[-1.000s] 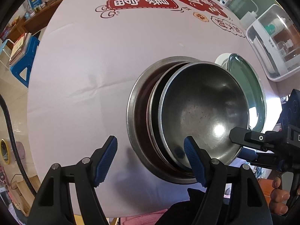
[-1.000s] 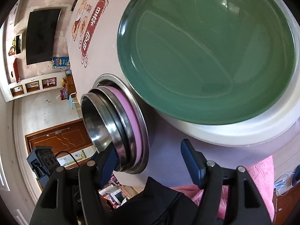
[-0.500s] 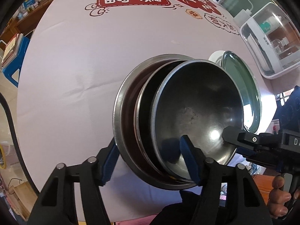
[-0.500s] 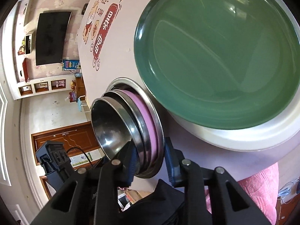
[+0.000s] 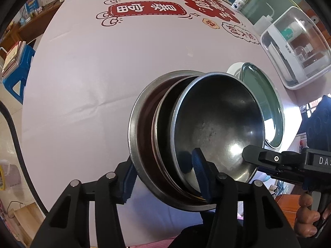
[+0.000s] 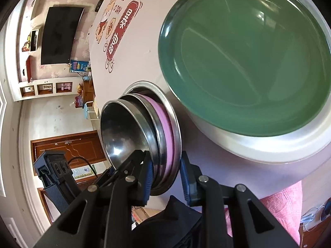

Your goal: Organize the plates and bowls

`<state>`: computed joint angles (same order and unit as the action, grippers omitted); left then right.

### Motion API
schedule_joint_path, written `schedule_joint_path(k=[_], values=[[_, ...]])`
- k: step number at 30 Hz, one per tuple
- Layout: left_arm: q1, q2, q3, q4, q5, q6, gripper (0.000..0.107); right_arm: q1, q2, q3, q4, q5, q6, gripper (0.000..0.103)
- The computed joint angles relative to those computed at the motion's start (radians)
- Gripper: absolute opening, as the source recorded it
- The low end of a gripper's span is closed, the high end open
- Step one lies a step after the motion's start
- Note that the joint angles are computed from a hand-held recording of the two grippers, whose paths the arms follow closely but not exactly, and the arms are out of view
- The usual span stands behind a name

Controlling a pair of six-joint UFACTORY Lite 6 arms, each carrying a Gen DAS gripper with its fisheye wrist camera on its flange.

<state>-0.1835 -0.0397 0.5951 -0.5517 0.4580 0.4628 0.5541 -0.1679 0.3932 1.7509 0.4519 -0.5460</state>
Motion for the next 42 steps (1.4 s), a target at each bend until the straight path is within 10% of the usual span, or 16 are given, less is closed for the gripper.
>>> schedule_joint_path(k=[23, 42], values=[[-0.066, -0.355, -0.020, 0.056, 0.070, -0.207, 0.049, -0.182, -0.224, 0.056, -0.427, 0.080, 0.176, 0.024], [-0.417, -0.029, 0.245, 0.265, -0.050, -0.675, 0.050, -0.729, -0.196, 0.102, -0.703, 0.457, 0.025, 0.024]])
